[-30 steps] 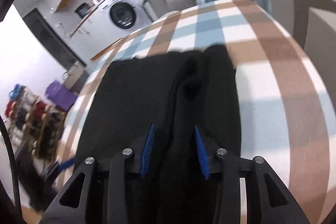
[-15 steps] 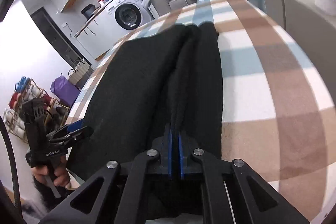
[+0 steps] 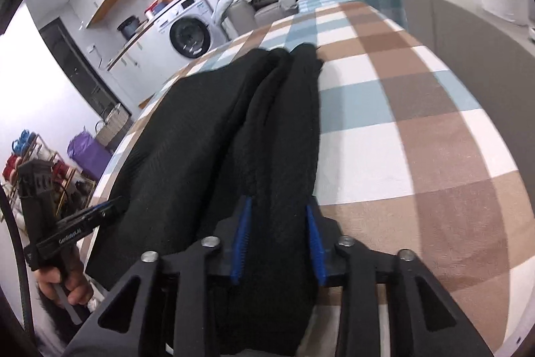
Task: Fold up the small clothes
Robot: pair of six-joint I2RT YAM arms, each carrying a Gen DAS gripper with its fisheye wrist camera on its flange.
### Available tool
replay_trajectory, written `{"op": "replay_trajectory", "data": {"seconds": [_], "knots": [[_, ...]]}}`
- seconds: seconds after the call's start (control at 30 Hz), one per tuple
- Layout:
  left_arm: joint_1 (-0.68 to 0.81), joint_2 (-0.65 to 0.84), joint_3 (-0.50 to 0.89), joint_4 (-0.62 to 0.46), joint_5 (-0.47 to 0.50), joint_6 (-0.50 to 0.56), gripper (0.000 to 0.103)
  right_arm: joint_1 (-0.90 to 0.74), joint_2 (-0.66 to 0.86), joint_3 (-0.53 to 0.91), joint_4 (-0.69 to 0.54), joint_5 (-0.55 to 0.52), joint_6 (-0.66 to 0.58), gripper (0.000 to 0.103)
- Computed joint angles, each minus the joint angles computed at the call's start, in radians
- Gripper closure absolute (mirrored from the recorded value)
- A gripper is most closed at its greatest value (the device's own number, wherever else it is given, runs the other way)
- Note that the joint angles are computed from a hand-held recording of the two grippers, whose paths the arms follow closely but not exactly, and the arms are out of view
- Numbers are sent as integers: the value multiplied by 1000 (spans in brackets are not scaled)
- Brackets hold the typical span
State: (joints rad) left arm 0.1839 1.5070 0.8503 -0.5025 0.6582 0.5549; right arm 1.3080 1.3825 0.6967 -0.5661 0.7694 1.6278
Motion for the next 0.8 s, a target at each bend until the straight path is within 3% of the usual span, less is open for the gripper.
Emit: {"op": "replay_trajectory", "data": {"seconds": [0.53, 0.67, 0.8], "knots": [[177, 100, 110, 1, -5, 79, 93, -169, 206, 143, 245, -131, -318, 78], [204, 132, 150, -31, -4, 103, 92, -171, 236, 174, 243, -138, -335, 78], [205, 81, 116, 6, -31, 95, 87, -136, 187, 134, 236, -142, -298, 77]]}}
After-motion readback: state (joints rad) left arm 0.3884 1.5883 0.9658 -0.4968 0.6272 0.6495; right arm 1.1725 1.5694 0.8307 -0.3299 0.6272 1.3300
